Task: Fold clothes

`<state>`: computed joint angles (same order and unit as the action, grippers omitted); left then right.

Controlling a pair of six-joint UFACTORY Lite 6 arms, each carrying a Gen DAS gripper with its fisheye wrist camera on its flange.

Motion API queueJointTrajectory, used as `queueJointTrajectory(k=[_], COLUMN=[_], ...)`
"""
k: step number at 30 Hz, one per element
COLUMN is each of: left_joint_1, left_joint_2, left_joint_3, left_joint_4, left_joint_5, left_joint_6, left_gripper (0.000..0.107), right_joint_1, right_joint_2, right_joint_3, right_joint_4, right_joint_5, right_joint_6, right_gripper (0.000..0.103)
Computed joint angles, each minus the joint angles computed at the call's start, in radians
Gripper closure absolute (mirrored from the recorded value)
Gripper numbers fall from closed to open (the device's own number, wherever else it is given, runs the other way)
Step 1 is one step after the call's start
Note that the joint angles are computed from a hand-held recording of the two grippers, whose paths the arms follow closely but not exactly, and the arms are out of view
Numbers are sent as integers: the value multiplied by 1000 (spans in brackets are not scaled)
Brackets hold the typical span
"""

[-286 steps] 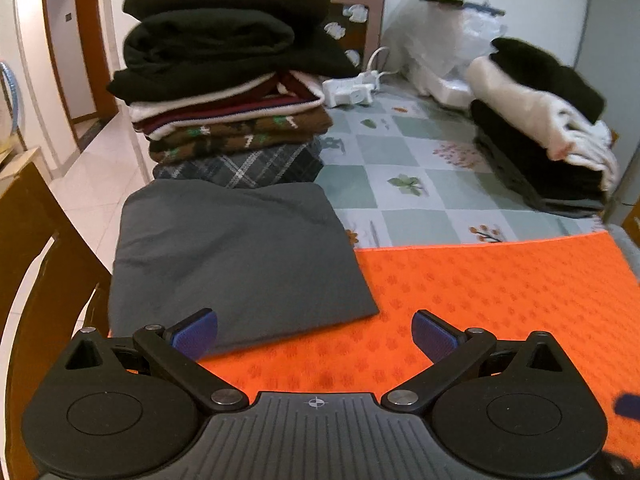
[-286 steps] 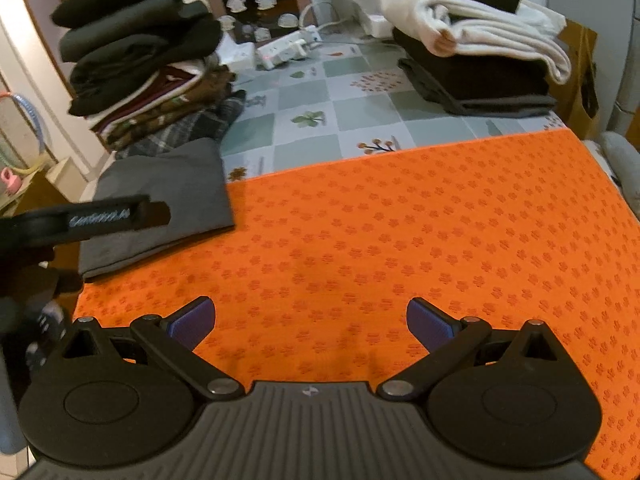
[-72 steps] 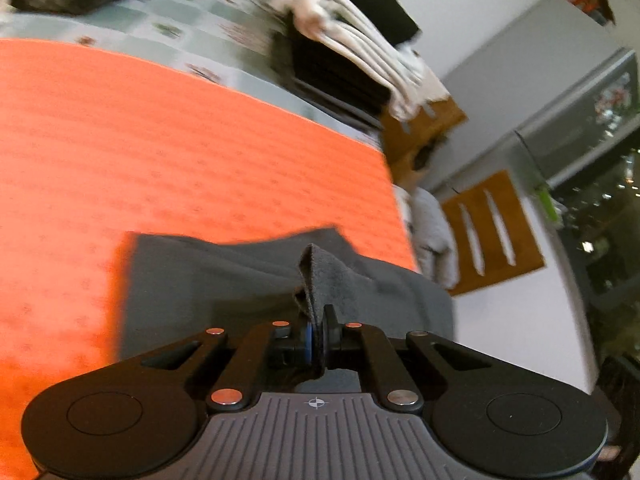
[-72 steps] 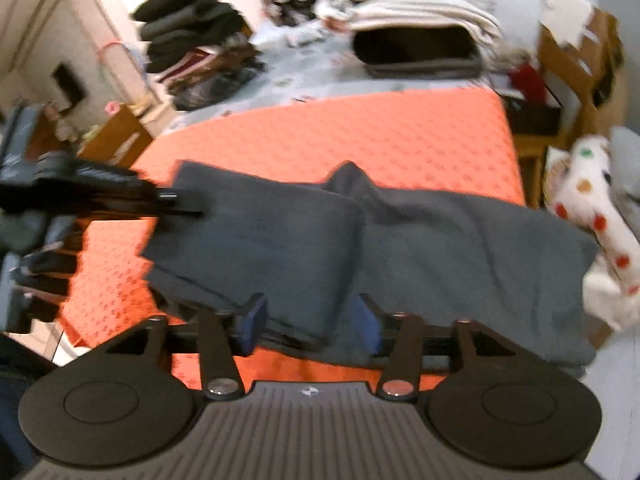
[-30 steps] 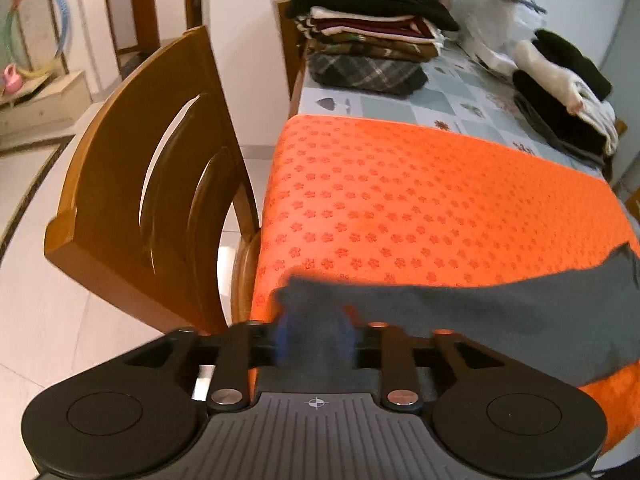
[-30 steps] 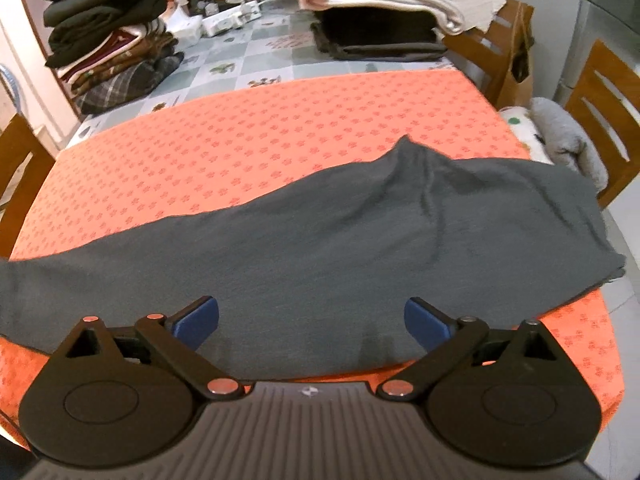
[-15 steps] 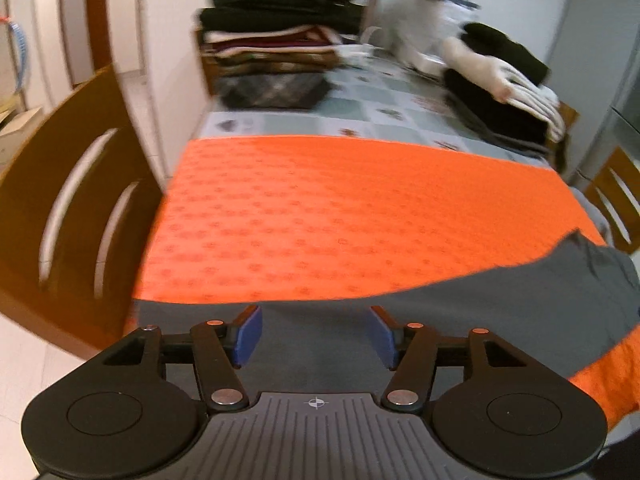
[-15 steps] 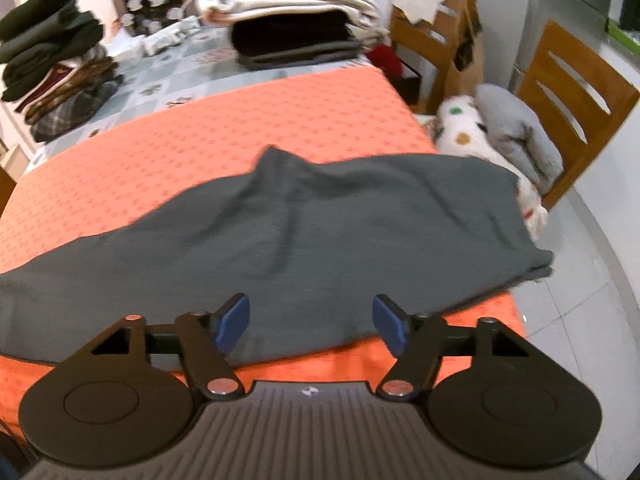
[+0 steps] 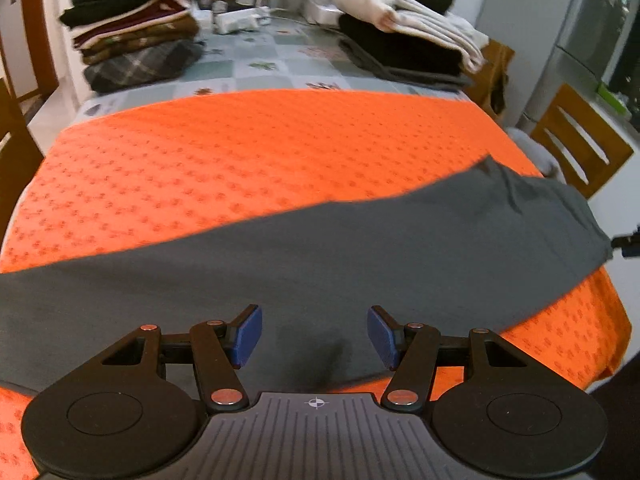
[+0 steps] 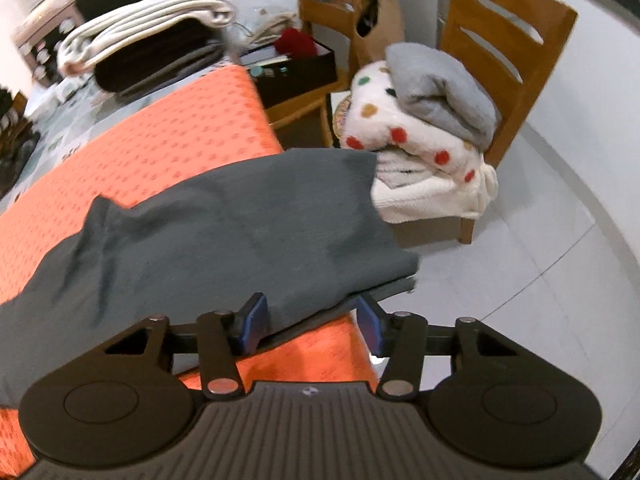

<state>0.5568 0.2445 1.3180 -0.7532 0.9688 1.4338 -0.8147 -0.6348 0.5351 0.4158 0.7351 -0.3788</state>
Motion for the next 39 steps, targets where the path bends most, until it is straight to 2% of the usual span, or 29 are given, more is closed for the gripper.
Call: queueJointTrajectory(k=[2,5,7,10,19,29,30,31,32,33,34,39], left_joint_1=[-21,-49,-69,-97,-201,-259,-259,-261,-265,-262,-251,-236], left_joint_2=[-65,-136,-165,-208,-339,-480,-488,-492,-491,-488,-479,-460], left_joint_3=[-91,-186,-219,-273,-453,-630,-643,-653,-657,-659,-651,-580], left_joint_4=[-11,-14,2,18,-12,-182,-202,-219,-233,-259,-288,-486], left_joint_5=[-35,-67,-74,-91,-215,-392,-421,-449,-478,-501,-504,-495], left_joint_6=[16,21,7,8,89,250,269,285,302,330,357,506], left_gripper=[46,46,45,45,41,42,51,67,75,90,97,101], right_joint_1=[-80,-159,-195,-231,-245,-211,-213,-208,-202,-197,-192,-145], right_joint_2=[77,198,262,302,305,381,376,379,382,385,382,406], right_joint_3=[19,53,72,94,231,396,396,405,413,422,417,451], right_joint_4=[99,217,270,327,457,535,542,547,552,556,562,585], right_joint_5=[12,42,65,96,223,255,255,252,249,246,239,181], right_joint_6=[-134,-270,-301,-341,-379,-362,-364,-361,-359,-356,-360,-352], right_gripper=[47,56,77,87,91,91,91,91,91,91,91,92])
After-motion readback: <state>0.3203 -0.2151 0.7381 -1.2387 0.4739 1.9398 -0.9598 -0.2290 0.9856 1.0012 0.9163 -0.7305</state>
